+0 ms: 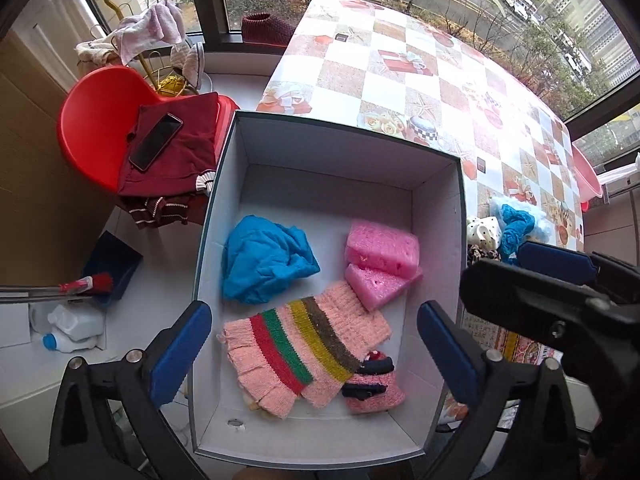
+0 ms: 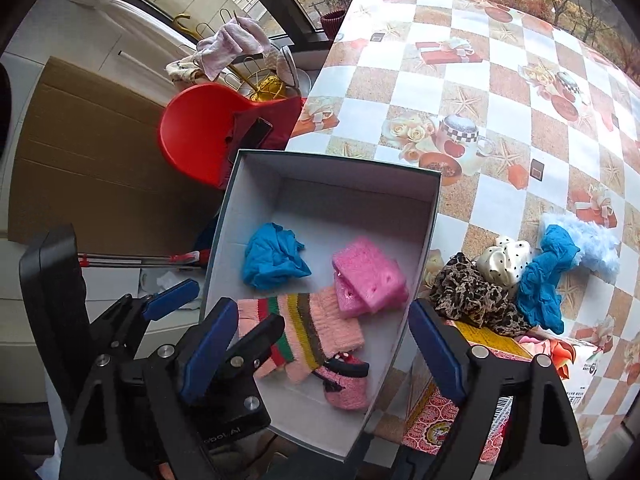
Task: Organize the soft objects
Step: 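Move both tools from the box to the fluffy light-blue scarf and blue glove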
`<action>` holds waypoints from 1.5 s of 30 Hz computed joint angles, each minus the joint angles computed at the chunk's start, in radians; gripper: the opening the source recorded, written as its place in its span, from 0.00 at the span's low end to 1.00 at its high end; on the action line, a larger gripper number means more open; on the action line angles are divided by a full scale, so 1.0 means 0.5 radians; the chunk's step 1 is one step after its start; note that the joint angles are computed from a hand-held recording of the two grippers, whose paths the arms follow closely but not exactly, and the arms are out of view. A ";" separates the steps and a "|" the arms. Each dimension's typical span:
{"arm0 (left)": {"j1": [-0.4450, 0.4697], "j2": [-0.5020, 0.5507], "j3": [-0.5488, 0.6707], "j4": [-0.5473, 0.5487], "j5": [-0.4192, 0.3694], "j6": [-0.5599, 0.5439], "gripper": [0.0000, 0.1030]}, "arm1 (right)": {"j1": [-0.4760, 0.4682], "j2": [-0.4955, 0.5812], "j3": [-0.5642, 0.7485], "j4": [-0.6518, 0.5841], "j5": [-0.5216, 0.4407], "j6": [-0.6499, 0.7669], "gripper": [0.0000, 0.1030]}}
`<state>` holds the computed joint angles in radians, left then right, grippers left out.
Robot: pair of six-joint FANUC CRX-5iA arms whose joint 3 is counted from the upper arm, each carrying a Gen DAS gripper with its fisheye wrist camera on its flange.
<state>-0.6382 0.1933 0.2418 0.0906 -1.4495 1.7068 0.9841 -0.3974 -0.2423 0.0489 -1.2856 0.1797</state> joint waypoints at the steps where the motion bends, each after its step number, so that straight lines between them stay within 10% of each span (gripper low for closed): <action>1: 0.000 0.005 0.005 -0.001 -0.006 0.003 1.00 | 0.000 -0.011 -0.003 0.003 0.005 -0.014 0.86; 4: 0.014 0.023 0.011 0.050 -0.019 -0.001 1.00 | 0.022 -0.084 -0.045 0.044 0.019 -0.101 1.00; 17: -0.072 0.141 0.181 0.161 -0.084 -0.017 1.00 | 0.119 -0.759 -0.398 0.241 -0.450 -0.865 1.00; 23: -0.147 0.242 0.313 0.123 -0.195 -0.003 1.00 | -0.257 -1.029 -0.658 -0.120 -0.348 -0.939 1.00; 32: -0.254 0.428 0.597 0.030 -0.385 0.074 1.00 | -1.104 -0.753 -0.718 -0.792 0.016 -0.050 1.00; 37: -0.329 0.585 0.840 -0.006 -0.486 0.109 1.00 | -1.453 -0.674 -0.748 -1.103 0.033 0.297 0.57; 45: -0.494 1.009 1.483 0.008 -0.723 0.113 1.00 | -1.869 -0.875 -0.776 -1.224 -0.303 0.591 0.32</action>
<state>-0.8852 0.6976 0.9835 0.0948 -1.8109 1.7632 0.0495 -0.8348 -0.6303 -0.5631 -1.4370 0.4752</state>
